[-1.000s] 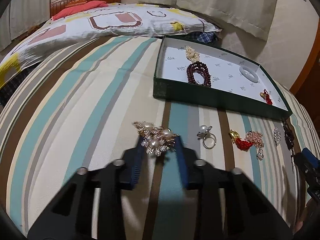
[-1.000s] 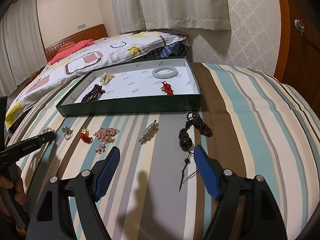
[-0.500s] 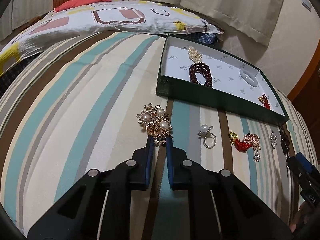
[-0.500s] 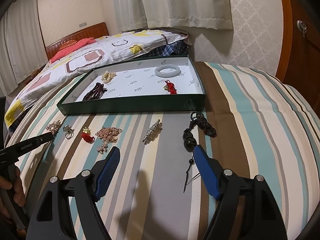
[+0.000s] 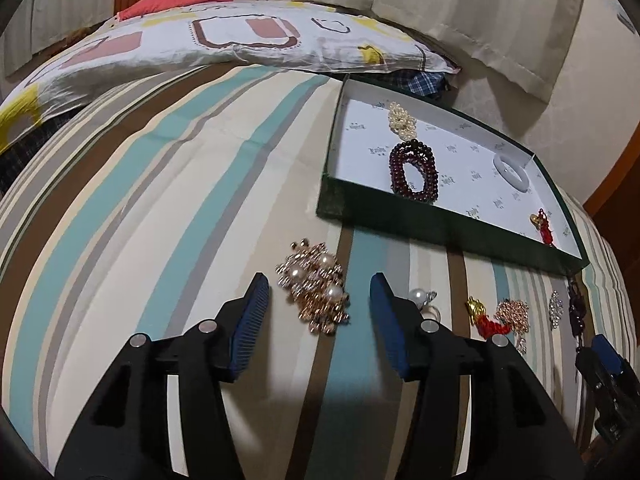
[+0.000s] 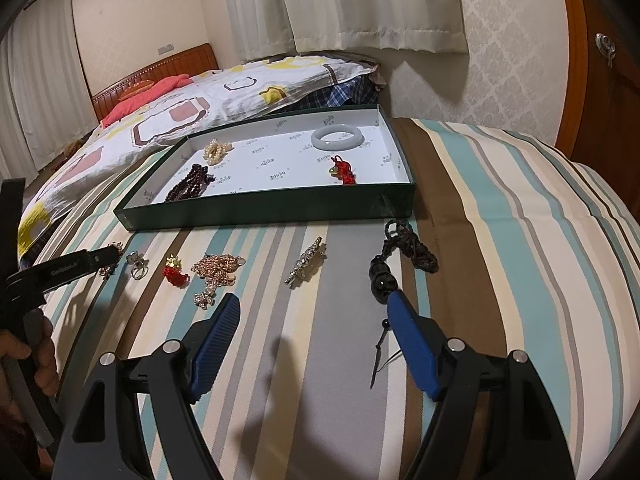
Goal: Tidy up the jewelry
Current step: 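Grasp the gold pearl brooch with the left tool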
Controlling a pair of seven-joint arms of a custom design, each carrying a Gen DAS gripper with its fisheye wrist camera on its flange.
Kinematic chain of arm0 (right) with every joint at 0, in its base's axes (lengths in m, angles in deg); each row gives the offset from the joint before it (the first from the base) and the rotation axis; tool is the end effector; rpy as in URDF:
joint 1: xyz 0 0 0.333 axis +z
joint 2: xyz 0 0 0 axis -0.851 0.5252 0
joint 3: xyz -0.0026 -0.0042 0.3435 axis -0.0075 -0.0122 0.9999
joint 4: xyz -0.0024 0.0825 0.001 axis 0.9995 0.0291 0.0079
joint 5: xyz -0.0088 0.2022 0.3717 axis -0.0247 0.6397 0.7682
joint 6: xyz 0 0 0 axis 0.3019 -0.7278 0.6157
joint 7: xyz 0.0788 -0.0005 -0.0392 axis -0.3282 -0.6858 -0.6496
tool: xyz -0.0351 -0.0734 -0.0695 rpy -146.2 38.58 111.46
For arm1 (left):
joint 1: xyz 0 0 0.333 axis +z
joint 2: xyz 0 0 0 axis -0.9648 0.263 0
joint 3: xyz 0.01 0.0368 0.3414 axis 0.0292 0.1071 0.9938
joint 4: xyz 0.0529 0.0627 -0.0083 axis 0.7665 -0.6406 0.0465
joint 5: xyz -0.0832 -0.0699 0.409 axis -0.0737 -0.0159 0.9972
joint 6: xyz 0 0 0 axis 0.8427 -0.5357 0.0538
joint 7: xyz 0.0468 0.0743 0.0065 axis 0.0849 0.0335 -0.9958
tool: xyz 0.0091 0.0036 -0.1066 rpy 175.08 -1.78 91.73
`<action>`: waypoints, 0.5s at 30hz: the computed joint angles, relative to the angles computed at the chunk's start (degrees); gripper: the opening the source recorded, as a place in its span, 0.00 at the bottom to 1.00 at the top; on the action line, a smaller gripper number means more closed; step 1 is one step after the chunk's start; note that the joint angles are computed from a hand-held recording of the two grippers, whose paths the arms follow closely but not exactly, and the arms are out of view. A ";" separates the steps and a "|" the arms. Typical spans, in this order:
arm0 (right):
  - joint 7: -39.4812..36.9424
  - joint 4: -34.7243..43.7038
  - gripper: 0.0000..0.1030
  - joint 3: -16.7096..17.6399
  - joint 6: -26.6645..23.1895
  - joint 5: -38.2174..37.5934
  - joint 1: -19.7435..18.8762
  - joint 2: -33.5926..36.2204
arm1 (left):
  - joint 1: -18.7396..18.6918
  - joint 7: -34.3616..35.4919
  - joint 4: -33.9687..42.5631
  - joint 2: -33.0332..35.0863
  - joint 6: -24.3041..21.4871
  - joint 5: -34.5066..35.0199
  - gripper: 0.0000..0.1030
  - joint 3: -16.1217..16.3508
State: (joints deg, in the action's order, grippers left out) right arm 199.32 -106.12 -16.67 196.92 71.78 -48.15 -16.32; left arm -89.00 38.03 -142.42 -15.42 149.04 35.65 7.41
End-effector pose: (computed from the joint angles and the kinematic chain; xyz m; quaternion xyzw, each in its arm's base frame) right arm 0.4340 0.2283 0.4675 -0.7037 0.5968 -0.1844 0.3387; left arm 0.4502 -0.3001 0.4529 -0.7742 0.5364 -0.2583 0.2148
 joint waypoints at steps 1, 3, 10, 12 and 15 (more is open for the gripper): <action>-0.09 0.08 0.72 -0.17 -0.08 0.11 0.16 0.13 | -0.01 0.69 0.57 0.54 -0.48 0.35 0.44 -0.07; -0.30 0.28 0.72 -0.49 -0.27 0.28 0.45 0.38 | -0.21 1.39 1.36 1.18 -1.95 1.39 0.32 -0.30; -1.60 1.73 0.72 -1.96 -0.89 1.15 2.02 1.97 | -0.33 1.63 0.61 0.80 -0.09 1.42 0.21 0.29; -1.80 2.28 0.72 -2.04 -1.14 0.96 2.18 2.48 | -0.25 1.46 0.50 0.73 0.12 1.44 0.21 0.29; -1.80 3.69 0.70 -2.07 -1.92 0.22 2.22 3.79 | -0.21 1.35 0.43 0.62 -0.08 1.49 0.21 0.21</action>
